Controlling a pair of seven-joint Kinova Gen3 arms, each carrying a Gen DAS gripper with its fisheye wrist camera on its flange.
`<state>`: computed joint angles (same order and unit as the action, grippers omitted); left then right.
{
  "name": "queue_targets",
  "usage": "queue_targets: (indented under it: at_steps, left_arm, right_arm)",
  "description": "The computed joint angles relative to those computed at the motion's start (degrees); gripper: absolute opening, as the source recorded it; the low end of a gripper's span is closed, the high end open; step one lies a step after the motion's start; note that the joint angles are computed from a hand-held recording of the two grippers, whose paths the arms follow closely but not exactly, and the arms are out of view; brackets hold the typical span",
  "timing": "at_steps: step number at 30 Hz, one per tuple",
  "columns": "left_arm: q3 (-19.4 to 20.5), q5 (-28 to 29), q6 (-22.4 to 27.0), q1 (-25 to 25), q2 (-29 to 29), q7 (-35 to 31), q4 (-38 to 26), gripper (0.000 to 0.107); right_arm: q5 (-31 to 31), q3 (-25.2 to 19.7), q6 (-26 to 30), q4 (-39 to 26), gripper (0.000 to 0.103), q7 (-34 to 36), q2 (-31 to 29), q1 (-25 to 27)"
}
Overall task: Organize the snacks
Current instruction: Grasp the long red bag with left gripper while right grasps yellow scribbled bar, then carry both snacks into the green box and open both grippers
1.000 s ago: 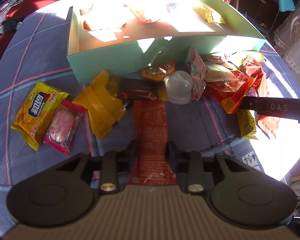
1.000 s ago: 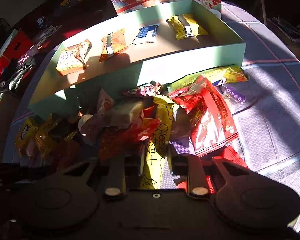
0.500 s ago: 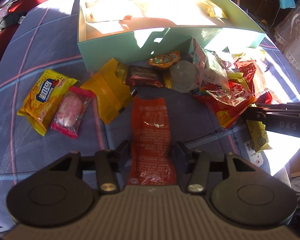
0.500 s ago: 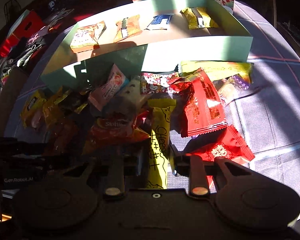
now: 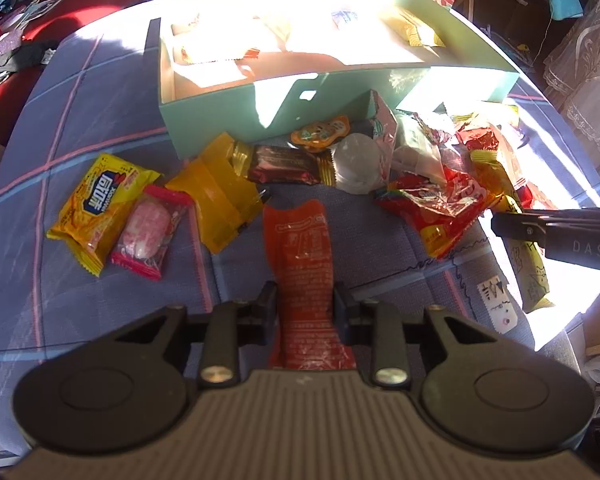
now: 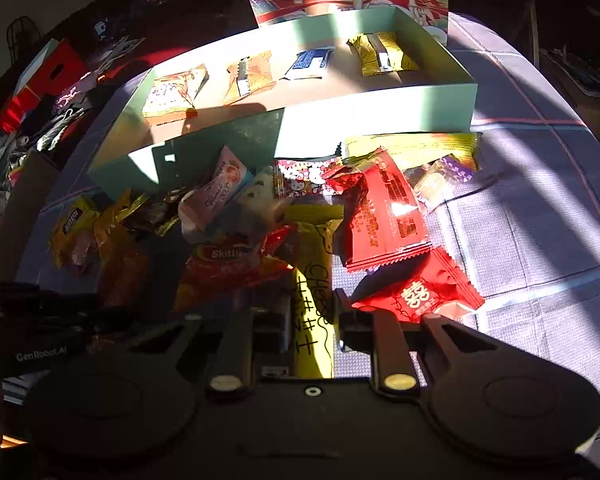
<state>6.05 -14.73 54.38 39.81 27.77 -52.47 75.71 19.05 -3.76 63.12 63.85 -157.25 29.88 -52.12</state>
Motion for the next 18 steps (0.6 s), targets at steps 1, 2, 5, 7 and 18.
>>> queue_targets:
  at_steps: [1,2,5,7,18]
  left_arm:
    - [0.0,0.1,-0.1,0.0,-0.4,0.1,0.1,0.028]
    - [0.0,0.2,-0.2,-0.1,-0.8,0.2,0.3,0.028]
    - [0.3,0.6,-0.5,-0.5,-1.9,0.2,0.6,0.028]
    - [0.4,0.9,-0.7,-1.0,-2.5,0.1,0.3,0.028]
    - [-1.1,-0.3,2.5,-3.9,2.4,-4.7,-14.2,0.028]
  right_arm:
    - [0.1,0.0,-0.3,0.6,0.02,-0.3,-0.6,-0.1]
    - [0.2,0.1,-0.4,1.0,0.02,-0.7,-1.1,-0.2]
    - [0.8,0.0,-0.5,1.7,0.02,-1.7,-2.5,-0.6]
    - [1.2,-0.3,-0.6,1.7,0.02,-1.7,-3.1,-0.4]
    - [-1.0,0.2,-0.3,-10.4,0.02,8.6,1.0,6.0]
